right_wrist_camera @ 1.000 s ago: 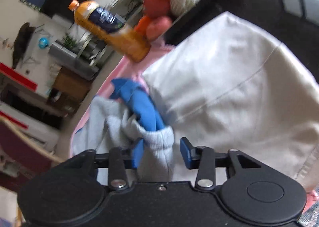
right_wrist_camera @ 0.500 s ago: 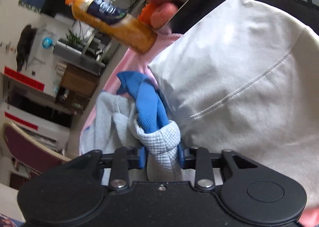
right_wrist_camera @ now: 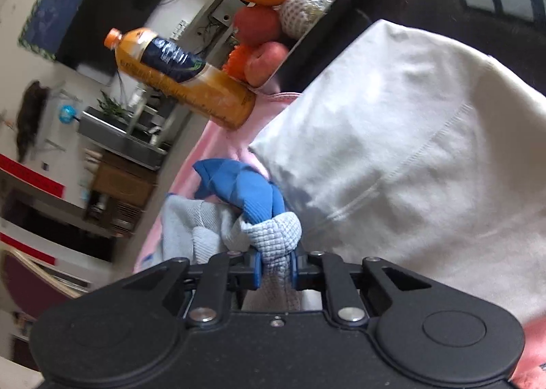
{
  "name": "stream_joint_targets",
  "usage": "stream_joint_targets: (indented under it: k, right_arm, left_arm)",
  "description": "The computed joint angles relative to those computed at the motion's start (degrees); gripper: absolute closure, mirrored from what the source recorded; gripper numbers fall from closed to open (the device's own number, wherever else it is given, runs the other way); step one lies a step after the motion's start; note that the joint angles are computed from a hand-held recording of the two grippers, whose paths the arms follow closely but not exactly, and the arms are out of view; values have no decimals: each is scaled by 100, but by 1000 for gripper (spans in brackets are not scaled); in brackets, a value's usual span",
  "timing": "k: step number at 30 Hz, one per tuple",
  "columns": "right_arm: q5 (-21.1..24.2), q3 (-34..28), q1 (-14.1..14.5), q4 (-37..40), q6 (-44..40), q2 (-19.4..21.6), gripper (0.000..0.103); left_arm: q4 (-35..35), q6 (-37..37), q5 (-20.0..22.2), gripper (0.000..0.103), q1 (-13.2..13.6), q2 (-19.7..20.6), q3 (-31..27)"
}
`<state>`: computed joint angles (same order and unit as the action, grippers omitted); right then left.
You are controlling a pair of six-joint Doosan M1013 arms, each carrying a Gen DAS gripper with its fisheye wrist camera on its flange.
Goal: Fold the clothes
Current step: 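Lift the grey sweatshirt up with both grippers and shake it out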
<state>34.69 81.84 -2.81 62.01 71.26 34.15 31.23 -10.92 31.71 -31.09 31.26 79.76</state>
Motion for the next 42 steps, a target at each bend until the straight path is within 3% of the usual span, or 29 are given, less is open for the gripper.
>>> stream_joint_targets:
  k: [3, 6, 8, 12, 15, 18, 22, 25, 31, 34, 35, 37, 40, 42]
  right_arm:
    - [93, -398, 171, -406, 409, -40, 90]
    - [-51, -647, 290, 28, -59, -298, 90]
    - [-124, -611, 280, 868, -884, -592, 90]
    - [-189, -9, 116, 3502, -3383, -1394, 90]
    - [-223, 126, 28, 3564, -3557, -1801, 90]
    - [209, 402, -93, 4418, -4469, -2138, 90]
    - [495, 563, -121, 4879, -5079, -2375, 90]
    - [241, 361, 12, 4520, -5050, -2271, 90]
    - [-457, -915, 471, 1454, -2186, -1301, 90]
    - [-426, -1730, 659, 173, -876, -730, 90]
    - [-374, -1970, 698, -14, -654, -601, 90]
    - [-472, -2199, 757, 187, -907, -506, 90]
    - [-838, -1887, 764, 1348, -2439, -689, 90]
    - [-923, -1639, 721, 1268, -2563, -781, 90]
  left_arm:
    - [512, 2, 453, 97, 36, 4, -562]
    - [1568, -361, 813, 97, -52, -171, -935]
    - [2597, -906, 883, 98, -170, -447, -874]
    - [4783, -2387, 1076, 98, -440, -1076, -440]
    - [5553, -2938, 1300, 98, -640, -1409, -272]
    - [6267, -3240, 1611, 98, -868, -1621, -120]
    - [6150, -3068, 1710, 98, -948, -1705, -169]
    - [5624, -2629, 1611, 98, -838, -1628, -331]
    - [3296, -369, 1667, 98, -234, -869, -1408]
    - [2165, 710, 1788, 99, 126, -353, -2278]
    - [2119, 851, 1841, 99, 162, -235, -2514]
    - [2759, 577, 1677, 99, 102, -251, -2522]
    - [3463, 124, 1465, 99, 32, -354, -2237]
    - [3695, -113, 1367, 99, 2, -434, -1958]
